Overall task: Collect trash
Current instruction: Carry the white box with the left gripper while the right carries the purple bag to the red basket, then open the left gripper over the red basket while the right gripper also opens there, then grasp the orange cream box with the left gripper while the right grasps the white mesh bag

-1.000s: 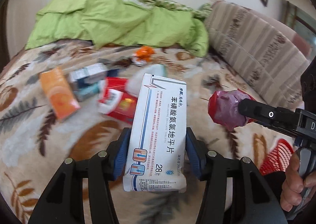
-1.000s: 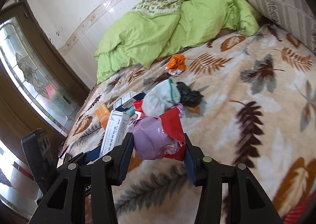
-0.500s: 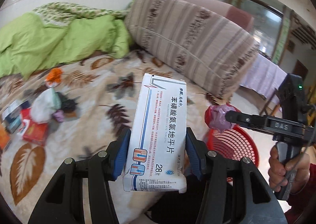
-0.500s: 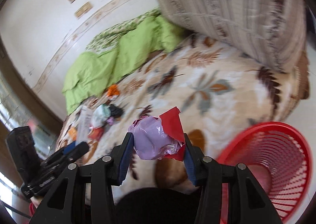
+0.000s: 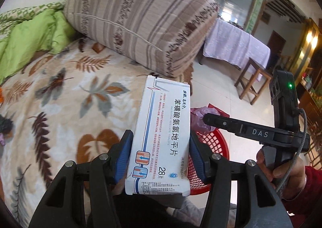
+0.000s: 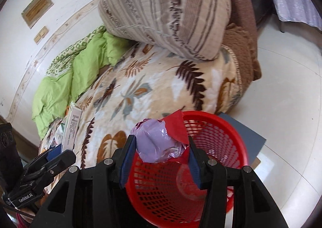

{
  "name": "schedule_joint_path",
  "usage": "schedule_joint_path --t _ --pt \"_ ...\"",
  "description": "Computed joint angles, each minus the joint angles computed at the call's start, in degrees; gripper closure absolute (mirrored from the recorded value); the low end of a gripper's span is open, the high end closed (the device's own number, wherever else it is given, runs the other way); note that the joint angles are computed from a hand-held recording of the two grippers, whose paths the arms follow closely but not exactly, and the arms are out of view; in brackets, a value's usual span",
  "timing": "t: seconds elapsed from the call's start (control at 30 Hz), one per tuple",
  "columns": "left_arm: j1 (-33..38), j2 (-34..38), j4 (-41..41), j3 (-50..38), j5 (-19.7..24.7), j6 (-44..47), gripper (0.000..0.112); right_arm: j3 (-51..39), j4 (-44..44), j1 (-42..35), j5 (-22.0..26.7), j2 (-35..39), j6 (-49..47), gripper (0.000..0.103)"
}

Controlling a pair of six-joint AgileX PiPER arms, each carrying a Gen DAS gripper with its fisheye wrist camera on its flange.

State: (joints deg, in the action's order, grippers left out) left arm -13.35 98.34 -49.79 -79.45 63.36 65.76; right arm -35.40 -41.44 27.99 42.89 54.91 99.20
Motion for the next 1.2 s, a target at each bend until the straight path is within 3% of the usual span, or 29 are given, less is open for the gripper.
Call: schedule_joint_path --t 0.07,0.27,0.43,0.67,0.87,1.0,1.2 --pt "-2.0 0.6 0.9 -0.7 0.0 -1.8 0.055 0.3 0.8 -0.5 1.8 -0.6 -0.2 0.044" --pt "-1.4 0.0 0.2 0.5 -0.1 -0.2 0.051 0.4 0.7 -1.0 3.9 -1.7 0.5 0.044" --pt "3.9 1.1 0.0 -0.7 0.1 -0.2 0.051 -1.7 0.0 -2.0 -0.7 1.9 -0.3 0.044" --pt "14.0 4.4 -0.3 -5.5 0.7 -0.5 0.051 -10.3 0.8 -1.9 -9.1 14.6 -5.1 0.042" --pt "22.3 9.7 -0.4 -12.4 0.5 -2.5 0.049 -23.7 5.7 -1.2 -13.0 28.1 -16.2 0.04" --pt "26.5 15.6 0.3 -19.7 0.7 -7.2 0.049 -35.3 10.5 0.8 -12.2 37.7 -24.6 0.04" --pt "31.6 22.1 2.7 -28.6 -4.4 -10.7 0.049 -55.7 21.1 2.3 -8.1 52.7 -39.5 0.04"
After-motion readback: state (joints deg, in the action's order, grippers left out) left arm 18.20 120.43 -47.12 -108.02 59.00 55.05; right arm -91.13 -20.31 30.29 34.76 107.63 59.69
